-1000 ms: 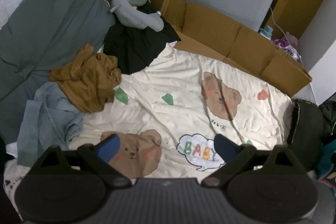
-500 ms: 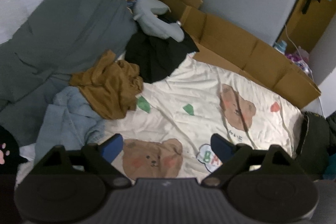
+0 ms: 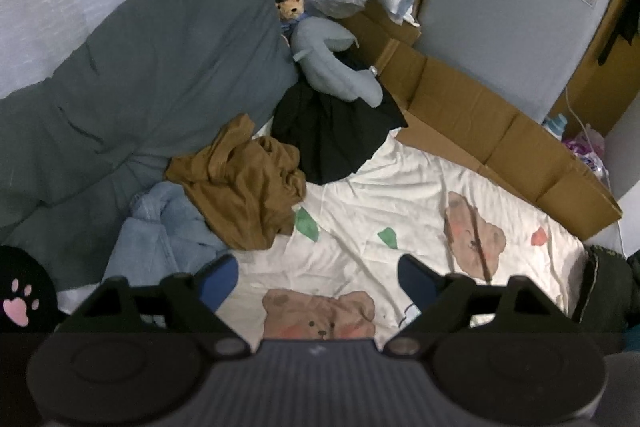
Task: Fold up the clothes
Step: 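Move the left tool toward the crumpled brown shirt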
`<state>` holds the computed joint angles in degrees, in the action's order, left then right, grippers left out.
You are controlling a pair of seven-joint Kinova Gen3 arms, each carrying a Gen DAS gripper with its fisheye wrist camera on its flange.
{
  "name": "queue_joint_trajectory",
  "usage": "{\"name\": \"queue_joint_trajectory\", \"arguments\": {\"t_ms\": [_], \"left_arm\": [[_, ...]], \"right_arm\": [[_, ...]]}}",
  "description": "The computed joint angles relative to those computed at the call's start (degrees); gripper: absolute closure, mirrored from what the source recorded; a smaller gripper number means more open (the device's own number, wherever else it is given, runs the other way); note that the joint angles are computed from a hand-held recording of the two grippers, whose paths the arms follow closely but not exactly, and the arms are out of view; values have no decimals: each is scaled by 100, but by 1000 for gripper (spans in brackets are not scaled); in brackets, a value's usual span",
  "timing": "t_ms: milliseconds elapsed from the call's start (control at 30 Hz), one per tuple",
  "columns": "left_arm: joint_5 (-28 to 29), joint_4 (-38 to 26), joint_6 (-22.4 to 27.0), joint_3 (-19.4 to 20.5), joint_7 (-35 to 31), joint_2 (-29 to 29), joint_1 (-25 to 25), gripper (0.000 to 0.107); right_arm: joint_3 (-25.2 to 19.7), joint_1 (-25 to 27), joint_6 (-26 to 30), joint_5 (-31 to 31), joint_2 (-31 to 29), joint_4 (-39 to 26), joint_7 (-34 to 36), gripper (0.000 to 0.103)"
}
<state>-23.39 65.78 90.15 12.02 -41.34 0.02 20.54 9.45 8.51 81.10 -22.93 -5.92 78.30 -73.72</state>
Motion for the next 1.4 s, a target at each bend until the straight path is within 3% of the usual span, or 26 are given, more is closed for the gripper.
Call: {"name": "queue_joint_trajectory", "arguments": {"t_ms": [533,1000,1167,1400], "left_arm": [[972,1261,-1634,-515,-1148,-348,-1020,21],[1745,2348,-3033,-893,-2455,-388,-1681,21],[1866,2721,-3474,-972,-2743,-362,-1848,21],[1813,3220,-4005,-1052,-2804,-286,-2065,22]], "right_arm": [[-185,-331,-831,-353,24,268,-27,5],[-397,-623,-2433,-285,16,1388,-274,6],[-486,-681,-2779,-193,154,1703,-348,6],[-601,-838,-3291,-402,297,2041,151,6]]}}
